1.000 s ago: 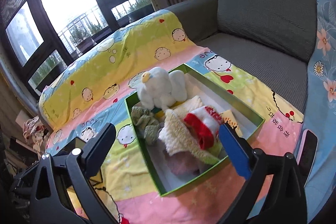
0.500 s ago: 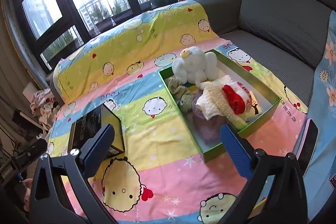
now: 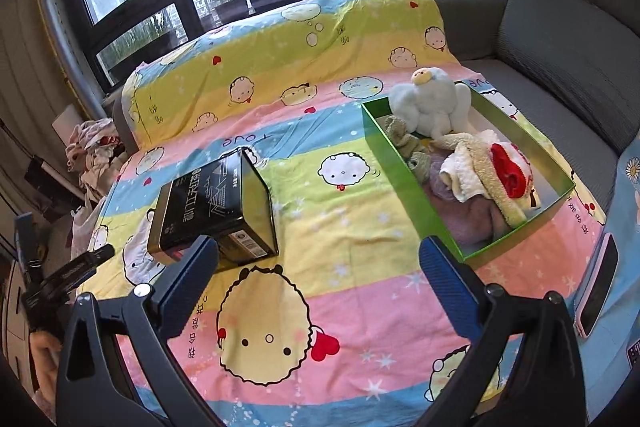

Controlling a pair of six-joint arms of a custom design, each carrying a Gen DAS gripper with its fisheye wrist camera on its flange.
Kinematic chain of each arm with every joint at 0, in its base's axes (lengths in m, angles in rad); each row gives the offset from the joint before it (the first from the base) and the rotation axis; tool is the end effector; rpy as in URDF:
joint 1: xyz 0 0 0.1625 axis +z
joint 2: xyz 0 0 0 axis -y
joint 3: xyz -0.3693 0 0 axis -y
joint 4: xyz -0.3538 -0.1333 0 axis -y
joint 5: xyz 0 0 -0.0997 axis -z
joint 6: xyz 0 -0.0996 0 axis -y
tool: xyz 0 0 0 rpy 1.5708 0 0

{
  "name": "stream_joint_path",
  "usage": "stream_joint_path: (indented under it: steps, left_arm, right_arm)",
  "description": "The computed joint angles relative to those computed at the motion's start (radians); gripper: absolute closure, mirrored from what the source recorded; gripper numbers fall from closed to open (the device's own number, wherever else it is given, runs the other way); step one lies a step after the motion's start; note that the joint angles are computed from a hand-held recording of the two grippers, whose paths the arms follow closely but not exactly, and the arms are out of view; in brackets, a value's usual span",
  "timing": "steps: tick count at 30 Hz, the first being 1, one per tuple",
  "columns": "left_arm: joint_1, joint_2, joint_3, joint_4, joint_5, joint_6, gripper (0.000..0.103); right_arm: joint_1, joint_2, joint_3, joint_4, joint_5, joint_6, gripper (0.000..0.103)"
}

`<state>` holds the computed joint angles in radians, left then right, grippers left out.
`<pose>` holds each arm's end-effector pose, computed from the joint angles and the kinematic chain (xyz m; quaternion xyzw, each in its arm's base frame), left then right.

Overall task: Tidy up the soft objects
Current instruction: 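Move the left gripper to the blue Tempo tissue pack, then close the left gripper on the tissue pack and lift it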

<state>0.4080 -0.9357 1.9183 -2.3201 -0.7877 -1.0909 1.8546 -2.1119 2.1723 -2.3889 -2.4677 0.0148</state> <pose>-0.3746 -0.3837 0.0737 0.0774 0.9158 -0.2961 0.2599 0.1311 -0.2514 0.4811 -0.0466 -0.8512 0.3895 0.3488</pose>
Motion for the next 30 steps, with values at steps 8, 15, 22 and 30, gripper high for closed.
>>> stream_joint_path:
  steps: [8,15,22,30]
  left_arm:
    - [0.11,0.111,-0.032,-0.284,-0.1,0.227,0.022]
    - [0.153,0.204,-0.122,-0.262,-0.119,0.388,0.022]
    - [0.2,0.25,-0.174,-0.265,-0.136,0.449,0.023]
    - [0.198,0.259,-0.153,-0.35,-0.111,0.467,0.049]
  right_arm:
    - [0.013,0.039,0.007,-0.003,-0.01,-0.003,0.002]
    - [-0.007,0.053,0.008,-0.044,-0.019,-0.025,0.002]
    - [-0.037,0.054,0.011,-0.074,-0.02,-0.039,0.002]
    - [-0.072,0.054,0.019,-0.074,0.009,-0.051,0.003]
